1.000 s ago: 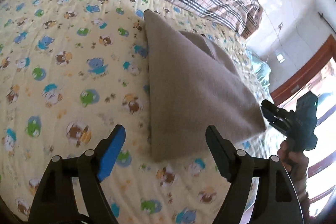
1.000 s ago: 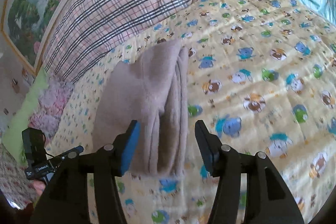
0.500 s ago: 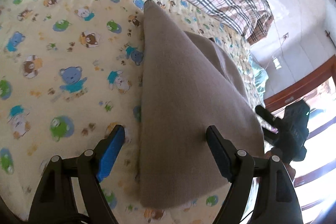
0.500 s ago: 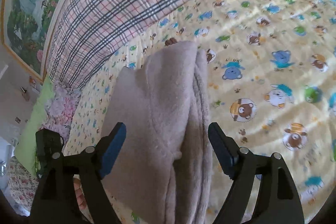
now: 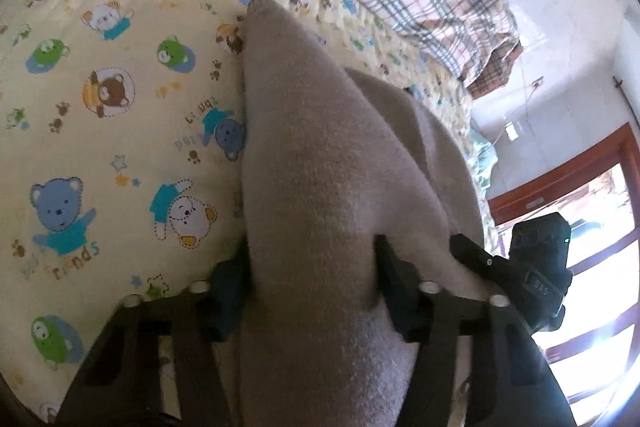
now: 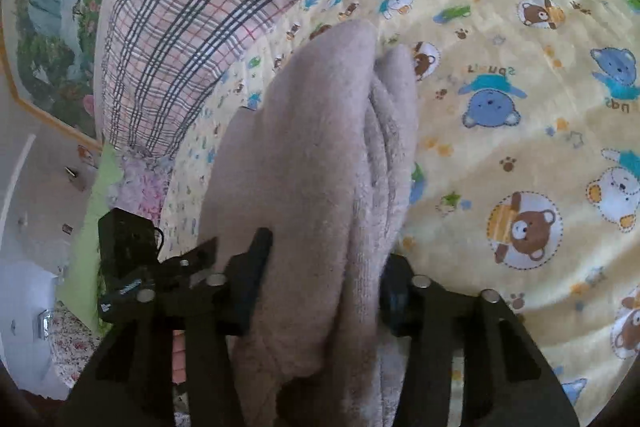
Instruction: Fold small clothes
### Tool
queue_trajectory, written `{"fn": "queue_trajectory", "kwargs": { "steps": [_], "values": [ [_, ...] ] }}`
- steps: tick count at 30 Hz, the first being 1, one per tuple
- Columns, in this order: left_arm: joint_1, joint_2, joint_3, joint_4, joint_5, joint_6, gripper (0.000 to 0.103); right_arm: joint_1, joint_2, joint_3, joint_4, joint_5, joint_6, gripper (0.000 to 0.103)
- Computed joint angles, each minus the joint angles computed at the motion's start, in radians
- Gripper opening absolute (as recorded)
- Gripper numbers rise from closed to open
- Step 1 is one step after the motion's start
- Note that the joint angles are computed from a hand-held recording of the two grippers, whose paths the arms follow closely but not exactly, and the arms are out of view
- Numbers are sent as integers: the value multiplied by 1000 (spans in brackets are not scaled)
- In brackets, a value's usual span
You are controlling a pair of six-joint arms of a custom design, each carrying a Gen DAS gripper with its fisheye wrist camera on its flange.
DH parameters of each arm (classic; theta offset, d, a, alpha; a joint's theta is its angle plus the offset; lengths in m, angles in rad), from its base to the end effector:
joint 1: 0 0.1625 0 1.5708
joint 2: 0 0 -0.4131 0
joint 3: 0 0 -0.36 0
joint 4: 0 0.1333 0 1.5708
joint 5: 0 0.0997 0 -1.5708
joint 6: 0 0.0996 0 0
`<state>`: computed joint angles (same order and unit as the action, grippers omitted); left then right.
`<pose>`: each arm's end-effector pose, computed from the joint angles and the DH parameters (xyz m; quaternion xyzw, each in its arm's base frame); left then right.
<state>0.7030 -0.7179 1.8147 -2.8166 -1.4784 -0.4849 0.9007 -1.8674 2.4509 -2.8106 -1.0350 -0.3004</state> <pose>-0.3571 -0.4894 0.0307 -0.1862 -0.9786 0.0868 0.0106 -0.0488 -0.3581 0.3522 0.0839 0.9130 -0.3918 0.0767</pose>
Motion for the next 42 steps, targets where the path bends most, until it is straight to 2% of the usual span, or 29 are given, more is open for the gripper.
{"fn": "queue_trajectory", "kwargs": {
  "steps": [3,5,7,11,15,18,23,26,29,31,35,37,39,42],
  "values": [
    [-4,-46,46,-49,-12,-7,38,14,-29,20,-10,35,-2,40],
    [-12,-77,83,-88,-9,-18,37,39,-44,31,-23,57,7,38],
    [-29,-134,132,-104,38,-32,36,66,-43,35,-29,78,18,38],
    [-43,-266,227,-109,107,-50,36,209,22,35,-109,35,54,37],
    [-59,-423,315,-78,213,-49,36,341,149,25,-232,28,85,37],
    [-76,-532,362,-15,312,-61,36,439,297,-10,-326,27,125,37],
    [-65,-681,428,76,417,-98,36,542,495,-63,-415,8,165,37],
    [-42,-738,466,101,439,-88,36,584,570,-93,-426,-20,168,37],
    [-16,-736,484,114,445,-94,38,607,621,-115,-430,-66,166,37],
    [-2,-730,500,102,444,-88,43,613,637,-121,-430,-113,170,37],
    [-4,-715,502,101,453,-94,54,602,625,-119,-399,-156,184,46],
    [-14,-724,499,129,463,-108,54,602,612,-107,-403,-176,201,50],
    [-30,-742,501,167,477,-135,63,605,590,-88,-436,-200,223,52],
    [-50,-791,513,220,498,-192,69,605,527,-30,-510,-231,250,60]
  ]
}}
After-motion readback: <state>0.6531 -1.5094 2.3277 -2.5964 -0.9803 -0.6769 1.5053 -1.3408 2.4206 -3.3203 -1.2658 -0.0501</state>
